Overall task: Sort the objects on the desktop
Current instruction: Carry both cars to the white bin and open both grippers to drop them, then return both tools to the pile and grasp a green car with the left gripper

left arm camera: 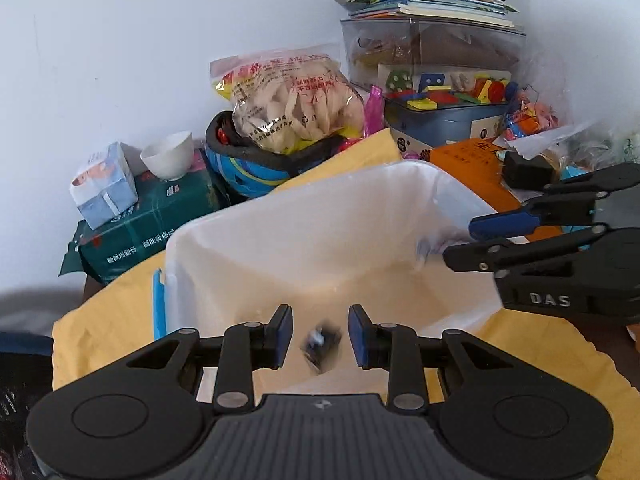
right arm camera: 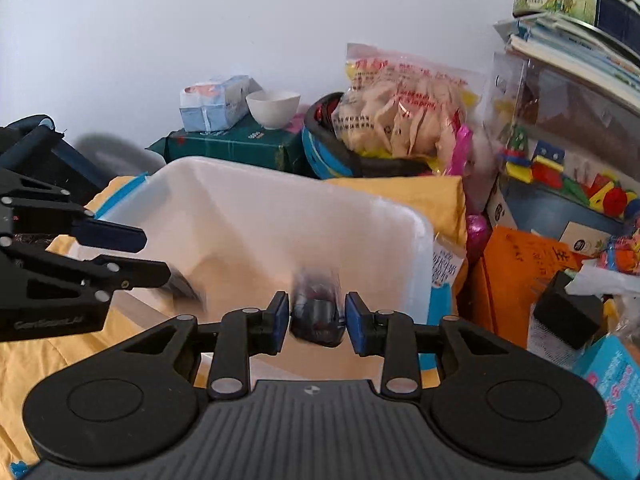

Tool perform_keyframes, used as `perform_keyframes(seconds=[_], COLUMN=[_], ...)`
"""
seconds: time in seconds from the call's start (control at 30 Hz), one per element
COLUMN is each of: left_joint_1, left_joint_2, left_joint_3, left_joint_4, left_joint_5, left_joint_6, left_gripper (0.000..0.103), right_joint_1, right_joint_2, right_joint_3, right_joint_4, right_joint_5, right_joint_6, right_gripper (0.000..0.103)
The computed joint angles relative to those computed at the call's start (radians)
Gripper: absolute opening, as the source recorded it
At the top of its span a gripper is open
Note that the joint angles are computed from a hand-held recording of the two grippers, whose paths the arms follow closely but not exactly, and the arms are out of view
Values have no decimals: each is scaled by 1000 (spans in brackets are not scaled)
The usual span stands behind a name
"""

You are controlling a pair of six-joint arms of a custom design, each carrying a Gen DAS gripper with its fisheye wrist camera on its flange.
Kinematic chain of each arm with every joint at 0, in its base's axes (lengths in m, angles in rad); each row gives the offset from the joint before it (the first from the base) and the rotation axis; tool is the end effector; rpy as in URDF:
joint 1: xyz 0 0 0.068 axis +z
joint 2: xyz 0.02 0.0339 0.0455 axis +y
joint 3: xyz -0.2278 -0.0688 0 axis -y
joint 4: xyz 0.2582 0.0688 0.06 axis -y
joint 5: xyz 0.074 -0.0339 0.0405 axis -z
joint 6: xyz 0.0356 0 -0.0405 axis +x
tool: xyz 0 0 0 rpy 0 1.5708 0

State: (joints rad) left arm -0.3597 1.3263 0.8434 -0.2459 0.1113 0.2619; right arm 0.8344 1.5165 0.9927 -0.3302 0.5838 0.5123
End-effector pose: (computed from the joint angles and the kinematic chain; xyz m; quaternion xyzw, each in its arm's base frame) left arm 0.2822 -0.1104 0.1949 0.3003 0.8607 -0.0706 0.4051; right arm 0.2357 0.2308 0.1856 -0.0442 0.9014 -0.0012 0.4307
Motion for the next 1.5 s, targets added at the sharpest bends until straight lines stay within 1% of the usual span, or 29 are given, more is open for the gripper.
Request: perform_keyframes(seconds=[0.07,0.1,0.17,0.2,0.23,0.3,0.33,0.4,0.47,0.53,0.63,0.67,0.7,0.73,0.8,0.87,0.9,0.97,1.03,1.07,1.1,1.17,1.2,1.27,1.33,1.37,1.4,1.43,1.5], left_joint_1=[11,23,48,57,66,82,89,86,50,17,-35,-44,-53,-76,-141,-170,-217,-304,-386,-417,-434,-459,-459,-459,-468,-480,-481,-459,-391], left_joint_2=[-65,-120,-233,-296,-363,-490,-543,-665,-789,-891,-1001,-1028,-1059,-1091,-1120,-1173,-1223,-1292,-1274,-1262,-1241,-1212,-1182,-1101,-975,-930,-907,-864,-779], left_joint_3=[-32,-58,-100,-132,-168,-233,-262,-333,-403,-462,-523,-535,-551,-568,-592,-616,-632,-650,-655,-659,-659,-660,-659,-661,-661,-668,-669,-655,-610], left_joint_4=[-19,-36,-98,-122,-151,-248,-301,-410,-506,-594,-704,-728,-749,-770,-794,-813,-832,-848,-807,-782,-764,-735,-714,-648,-555,-509,-477,-452,-428], left_joint_5=[20,45,92,100,108,127,139,142,119,107,93,96,102,89,28,6,-37,-121,-213,-248,-259,-254,-230,-206,-226,-249,-259,-238,-160], left_joint_6=[-9,-17,-12,-7,2,18,21,34,22,-4,-63,-75,-81,-94,-124,-105,-116,-80,-24,22,58,151,195,241,262,265,264,264,248], left_gripper=[35,36,40,44,48,49,49,49,51,51,51,51,53,55,56,56,56,56,55,55,53,52,52,50,32,31,28,26,25], right_joint_1=[18,38,88,118,154,228,276,369,433,497,584,608,629,646,659,669,670,675,671,665,648,626,628,639,649,654,660,663,672], right_joint_2=[-42,-75,-159,-208,-252,-302,-318,-310,-292,-269,-206,-177,-155,-137,-107,-46,-17,27,74,90,91,67,65,63,33,21,17,24,35], right_joint_3=[-31,-52,-107,-141,-172,-208,-223,-235,-251,-275,-280,-274,-268,-262,-249,-185,-154,-112,-77,-66,-67,-93,-93,-87,-114,-128,-136,-136,-133], right_joint_4=[11,8,-4,-10,-27,-81,-123,-216,-277,-305,-327,-326,-320,-306,-267,-296,-311,-319,-329,-346,-358,-357,-377,-426,-423,-413,-409,-411,-420], right_joint_5=[12,29,57,65,76,104,117,134,112,71,31,15,2,-6,-20,-8,4,29,45,53,50,54,68,96,96,94,92,88,82], right_joint_6=[12,24,61,88,124,209,261,389,517,652,794,822,840,845,805,767,739,678,620,626,640,649,656,686,732,752,773,788,805], right_gripper=[35,35,35,36,40,44,44,45,46,46,46,46,46,46,45,45,45,45,43,41,37,34,34,34,34,34,34,35,35])
